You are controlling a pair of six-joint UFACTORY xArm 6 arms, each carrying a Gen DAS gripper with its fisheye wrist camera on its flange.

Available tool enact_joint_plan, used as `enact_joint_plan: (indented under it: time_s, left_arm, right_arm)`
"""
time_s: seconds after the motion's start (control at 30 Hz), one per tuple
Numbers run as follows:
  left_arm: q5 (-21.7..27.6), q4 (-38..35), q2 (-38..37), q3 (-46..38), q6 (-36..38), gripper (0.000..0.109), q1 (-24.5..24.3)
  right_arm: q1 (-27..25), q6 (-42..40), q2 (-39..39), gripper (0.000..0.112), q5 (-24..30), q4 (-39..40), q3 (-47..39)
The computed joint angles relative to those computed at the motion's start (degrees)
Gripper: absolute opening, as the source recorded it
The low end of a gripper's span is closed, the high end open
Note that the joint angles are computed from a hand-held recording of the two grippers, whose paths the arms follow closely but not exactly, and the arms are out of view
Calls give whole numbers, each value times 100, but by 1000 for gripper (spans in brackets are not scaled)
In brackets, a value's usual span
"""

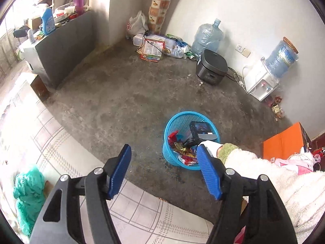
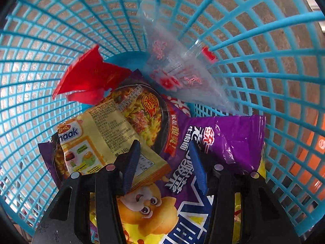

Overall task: Collect trash
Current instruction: 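Open both tools to drop the wrapper and red bag into the wastebasket, then move both tools back to the table toward the green plastic bag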

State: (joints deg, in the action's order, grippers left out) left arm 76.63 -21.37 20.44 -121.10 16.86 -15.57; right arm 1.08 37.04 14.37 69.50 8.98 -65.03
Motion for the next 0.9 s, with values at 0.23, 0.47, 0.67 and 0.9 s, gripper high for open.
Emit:
enact_joint_plan:
  time_s: [0.23, 0.47, 0.67, 0.9]
  left_arm:
    - [-341, -140, -618, 717, 123, 67, 161]
    - [-972, -364, -1626, 1714, 389, 76, 241]
    - [-1694, -504, -2752, 2821, 478, 93, 405]
    - [-2613, -541, -4145, 4174, 146, 97, 718]
  right_arm:
    - [140, 108, -2075, 55, -1295, -136, 1300]
    - [664, 1227, -4019, 60, -1637, -887, 1468]
    - [1952, 2907, -4398, 82, -1412, -3096, 489]
    - [3386, 3504, -4293, 95, -486, -5201, -215]
